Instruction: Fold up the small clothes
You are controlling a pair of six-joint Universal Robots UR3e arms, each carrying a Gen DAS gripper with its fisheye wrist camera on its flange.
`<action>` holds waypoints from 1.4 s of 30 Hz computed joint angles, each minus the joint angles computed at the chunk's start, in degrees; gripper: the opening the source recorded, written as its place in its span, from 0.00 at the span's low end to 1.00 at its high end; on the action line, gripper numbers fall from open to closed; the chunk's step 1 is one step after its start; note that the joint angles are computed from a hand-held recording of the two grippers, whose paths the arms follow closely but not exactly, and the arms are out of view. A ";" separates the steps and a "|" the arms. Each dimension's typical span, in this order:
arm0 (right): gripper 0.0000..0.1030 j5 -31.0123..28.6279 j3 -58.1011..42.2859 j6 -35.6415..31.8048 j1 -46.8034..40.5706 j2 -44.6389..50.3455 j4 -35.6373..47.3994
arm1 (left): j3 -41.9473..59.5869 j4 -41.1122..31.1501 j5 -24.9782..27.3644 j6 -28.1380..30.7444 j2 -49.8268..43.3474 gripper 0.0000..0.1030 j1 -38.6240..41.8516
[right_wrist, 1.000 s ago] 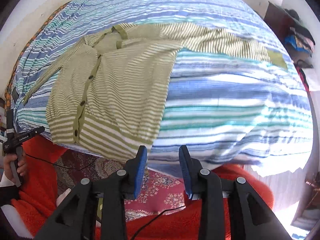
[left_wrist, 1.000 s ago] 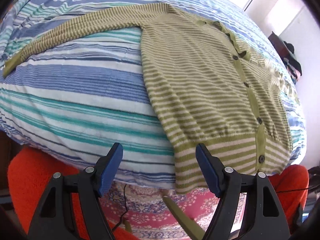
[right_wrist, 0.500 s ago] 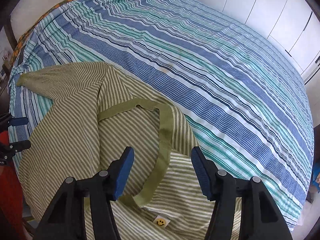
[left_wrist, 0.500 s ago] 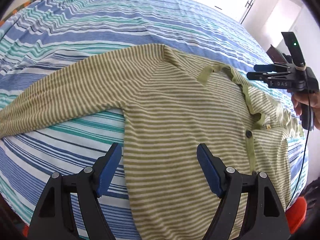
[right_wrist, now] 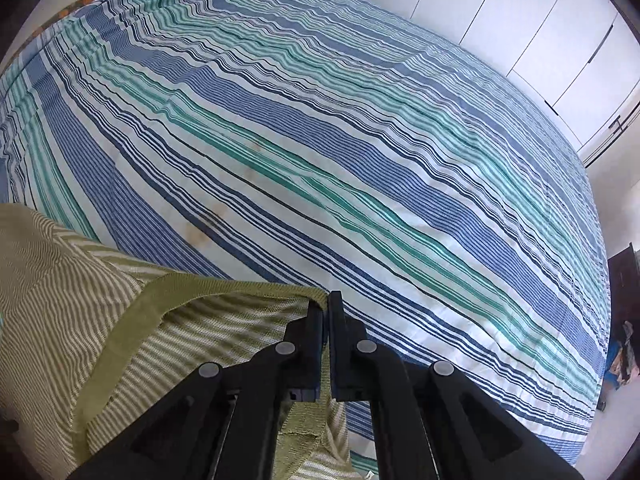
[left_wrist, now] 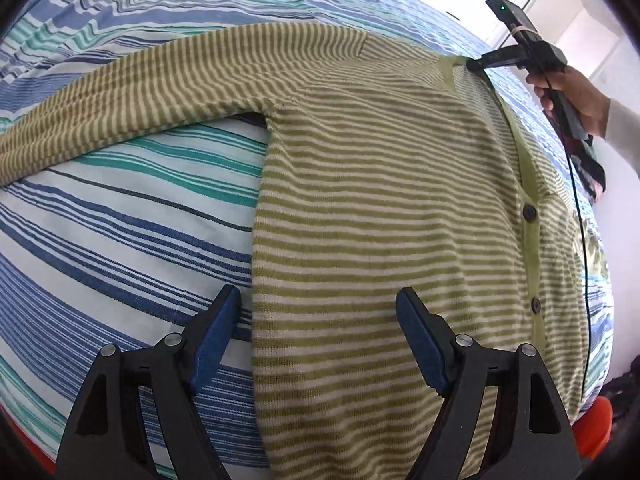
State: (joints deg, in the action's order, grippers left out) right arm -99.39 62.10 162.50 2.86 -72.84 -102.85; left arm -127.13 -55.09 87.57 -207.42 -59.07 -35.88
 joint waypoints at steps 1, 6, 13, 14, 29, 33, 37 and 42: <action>0.02 -1.01 0.44 -0.38 0.46 1.55 -1.48 | -0.02 0.44 0.75 -0.32 -0.51 0.79 -0.80; 0.61 5.95 1.50 -1.59 -3.00 1.56 4.22 | 0.00 3.05 5.35 -1.43 -2.96 0.79 -5.70; 0.60 11.19 4.65 -2.40 -8.86 -10.88 12.41 | 0.80 4.51 7.92 -3.62 -5.21 0.82 -8.42; 0.58 11.71 5.51 -2.95 -7.66 -11.59 13.76 | 1.01 4.05 8.28 -4.66 -5.04 0.82 -9.25; 0.07 5.89 10.11 -0.20 -10.34 -8.63 4.21 | -0.25 4.06 6.32 -3.34 -3.44 0.83 -6.98; 0.40 4.53 10.75 1.00 -7.94 -11.70 3.40 | -1.64 4.62 5.69 -2.37 -1.84 0.83 -5.89; 0.40 24.96 3.35 3.64 -11.07 -10.97 16.44 | -0.73 5.23 6.95 -3.34 -3.67 0.84 -7.25; 0.40 32.88 10.48 12.75 -8.70 -6.75 9.30 | -0.95 5.30 7.01 -3.68 -3.34 0.84 -7.79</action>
